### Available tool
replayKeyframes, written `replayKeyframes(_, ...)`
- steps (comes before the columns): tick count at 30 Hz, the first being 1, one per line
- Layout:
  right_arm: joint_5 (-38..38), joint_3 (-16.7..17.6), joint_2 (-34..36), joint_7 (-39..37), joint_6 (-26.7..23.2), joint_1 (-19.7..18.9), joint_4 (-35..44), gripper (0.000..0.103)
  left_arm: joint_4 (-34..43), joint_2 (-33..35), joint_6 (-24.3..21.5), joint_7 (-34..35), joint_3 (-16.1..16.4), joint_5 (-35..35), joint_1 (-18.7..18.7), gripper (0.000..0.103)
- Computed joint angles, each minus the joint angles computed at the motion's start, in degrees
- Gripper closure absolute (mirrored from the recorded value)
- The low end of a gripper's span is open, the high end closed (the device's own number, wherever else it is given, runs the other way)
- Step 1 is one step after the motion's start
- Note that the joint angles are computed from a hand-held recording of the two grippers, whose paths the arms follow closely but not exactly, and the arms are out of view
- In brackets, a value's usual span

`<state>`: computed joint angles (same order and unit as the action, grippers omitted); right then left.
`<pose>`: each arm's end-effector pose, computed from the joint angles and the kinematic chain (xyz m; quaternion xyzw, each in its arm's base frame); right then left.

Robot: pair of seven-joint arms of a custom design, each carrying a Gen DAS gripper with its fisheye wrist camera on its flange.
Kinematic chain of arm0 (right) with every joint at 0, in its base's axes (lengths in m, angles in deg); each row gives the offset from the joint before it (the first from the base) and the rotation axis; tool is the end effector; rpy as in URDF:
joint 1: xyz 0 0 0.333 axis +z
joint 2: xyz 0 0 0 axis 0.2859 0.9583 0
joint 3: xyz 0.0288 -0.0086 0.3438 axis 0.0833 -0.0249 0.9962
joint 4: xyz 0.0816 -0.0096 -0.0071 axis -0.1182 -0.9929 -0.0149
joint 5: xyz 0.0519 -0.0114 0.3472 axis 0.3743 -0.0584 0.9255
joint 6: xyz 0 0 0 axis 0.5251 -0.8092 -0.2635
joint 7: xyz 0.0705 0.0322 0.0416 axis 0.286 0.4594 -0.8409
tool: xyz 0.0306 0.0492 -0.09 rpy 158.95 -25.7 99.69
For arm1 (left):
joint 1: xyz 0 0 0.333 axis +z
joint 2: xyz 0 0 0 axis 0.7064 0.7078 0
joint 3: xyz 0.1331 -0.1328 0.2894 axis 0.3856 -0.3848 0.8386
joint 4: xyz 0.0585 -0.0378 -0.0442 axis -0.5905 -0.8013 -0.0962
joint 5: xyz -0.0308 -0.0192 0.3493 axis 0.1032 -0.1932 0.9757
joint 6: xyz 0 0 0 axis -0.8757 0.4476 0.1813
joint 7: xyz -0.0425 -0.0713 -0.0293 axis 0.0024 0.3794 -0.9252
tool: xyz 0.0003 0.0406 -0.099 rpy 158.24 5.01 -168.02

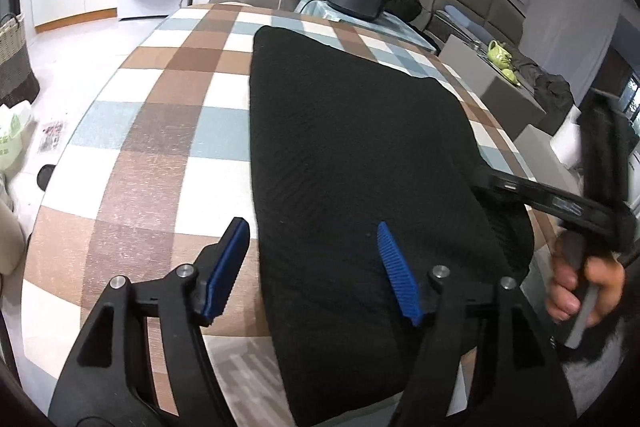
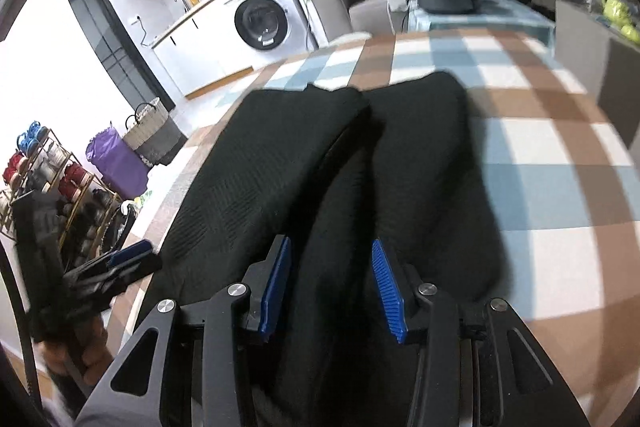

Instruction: Fold small clothes

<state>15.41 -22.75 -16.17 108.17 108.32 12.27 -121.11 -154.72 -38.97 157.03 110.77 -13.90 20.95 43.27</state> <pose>0.4246 -0.1647 0.4753 -0.5511 0.7455 -0.1183 0.3557 0.4780 -0.0376 0.4614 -0.4775 0.7961 -0.3693 0.0439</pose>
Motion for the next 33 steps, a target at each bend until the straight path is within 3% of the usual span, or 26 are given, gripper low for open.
replayKeyframes(2,0.09,-0.18,3.37,1.18,-2.0,-0.08,2.61,0.06,-0.39,-0.3,0.24,0.27,-0.25,0.3,-0.21,0.039)
replayKeyframes(6,-0.1,2.06,7.31,2.66,0.87,-0.77,5.64,0.068,-0.7,-0.35,0.08,0.43,-0.29,0.34,-0.55,0.039)
replayKeyframes(8,-1.71,2.62,8.98,4.58,-0.32,-1.5,7.6,0.089,-0.71,-0.37,0.24,0.57,-0.24,0.03,-0.64,0.039)
replayKeyframes(9,-2.24,2.91,9.01,4.29,-1.1,-1.85,8.02,0.095,-0.62,-0.37,0.04,0.62,-0.16,-0.06,-0.61,0.039)
replayKeyframes(10,0.96,3.68,7.85,-0.02,-0.05,-2.15,7.45,0.096,-0.52,-0.42,-0.2,0.75,-0.03,-0.38,-0.55,0.039)
replayKeyframes(12,15.62,2.17,2.16,-17.32,3.97,1.11,4.8,0.096,-0.55,-0.76,-0.29,0.84,0.18,-1.19,-0.39,0.039)
replayKeyframes(14,20.28,3.43,-1.8,-23.45,8.91,1.5,2.29,0.096,-0.39,-0.89,-0.48,0.83,0.35,-1.62,-0.25,0.039)
replayKeyframes(15,19.34,3.73,-2.56,-22.59,11.31,1.61,1.34,0.096,-0.4,-0.94,-0.25,0.76,0.31,-1.69,-0.23,0.039)
replayKeyframes(18,8.01,4.87,-0.74,-9.94,16.59,-0.09,-0.79,0.096,-0.28,-0.69,0.1,0.03,0.14,-0.99,-0.21,0.039)
replayKeyframes(19,0.72,4.75,0.56,-1.81,16.38,-1.32,-1.32,0.096,-0.33,-0.65,0.18,-0.47,0.05,-0.57,-0.21,0.039)
replayKeyframes(21,-6.7,4.47,2.58,6.22,9.26,-4.77,-0.25,0.095,-0.64,-0.82,0.47,-0.78,-0.08,-0.17,-0.32,0.039)
replayKeyframes(23,-1.99,0.68,2.93,2.42,5.21,-2.92,0.61,0.091,-0.77,-0.88,1.01,-0.91,-0.21,-0.07,-0.56,0.039)
replayKeyframes(26,0.05,-0.89,3.63,0.93,1.81,-3.07,2.06,0.085,-0.74,-0.53,1.27,-1.7,-0.39,0.6,-0.84,0.039)
replayKeyframes(31,1.04,0.28,5.26,0.41,1.36,-3.76,3.82,0.085,-0.61,0.03,1.62,-2.27,-0.68,1.3,-1.24,0.039)
replayKeyframes(33,1.97,0.82,4.73,-1.85,2.94,-3.44,3.87,0.093,-0.34,0.35,1.79,-2.38,-0.76,1.29,-1.31,0.039)
